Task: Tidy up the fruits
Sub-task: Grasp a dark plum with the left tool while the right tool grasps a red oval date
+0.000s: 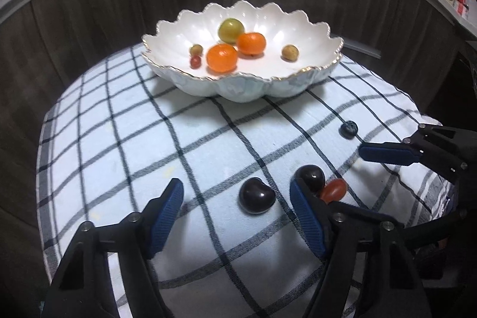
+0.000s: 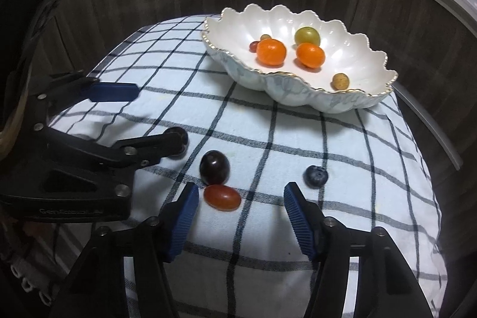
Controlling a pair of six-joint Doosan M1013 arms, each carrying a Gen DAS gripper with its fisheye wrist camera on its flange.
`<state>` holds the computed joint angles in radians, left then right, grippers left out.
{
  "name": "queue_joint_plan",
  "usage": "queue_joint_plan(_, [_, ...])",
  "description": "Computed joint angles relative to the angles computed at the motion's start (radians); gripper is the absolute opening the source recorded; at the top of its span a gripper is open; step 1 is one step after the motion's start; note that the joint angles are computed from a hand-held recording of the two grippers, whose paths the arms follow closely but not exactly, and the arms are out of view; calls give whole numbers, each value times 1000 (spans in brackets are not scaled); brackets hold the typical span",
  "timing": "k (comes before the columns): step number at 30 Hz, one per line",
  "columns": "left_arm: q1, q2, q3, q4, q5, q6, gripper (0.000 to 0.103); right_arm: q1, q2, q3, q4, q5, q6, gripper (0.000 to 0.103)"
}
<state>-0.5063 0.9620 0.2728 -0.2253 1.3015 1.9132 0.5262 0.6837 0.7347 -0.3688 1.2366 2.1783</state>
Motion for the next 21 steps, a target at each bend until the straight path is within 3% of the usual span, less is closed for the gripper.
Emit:
queue_joint_plan(6, [3,40,-70,-27,58,-4,64,-1,11,-9,30,-2,-24,51])
queue_joint_plan(14, [6,85,-144,-65,127,-16,47,-11,13,-3,71,-4,-19,45])
queue_joint_plan(16, [6,52,-73,-66,84,-4,46,-13,15,-4,81,-4,-21,45])
queue_joint_plan(18, [6,49,-66,-68,81,-5,46,-13,15,-2,83,-9,-19,42])
queue_joint_plan(21, [7,48,-65,-68,80,-6,35,-13,14,1,89,-21,-26,32])
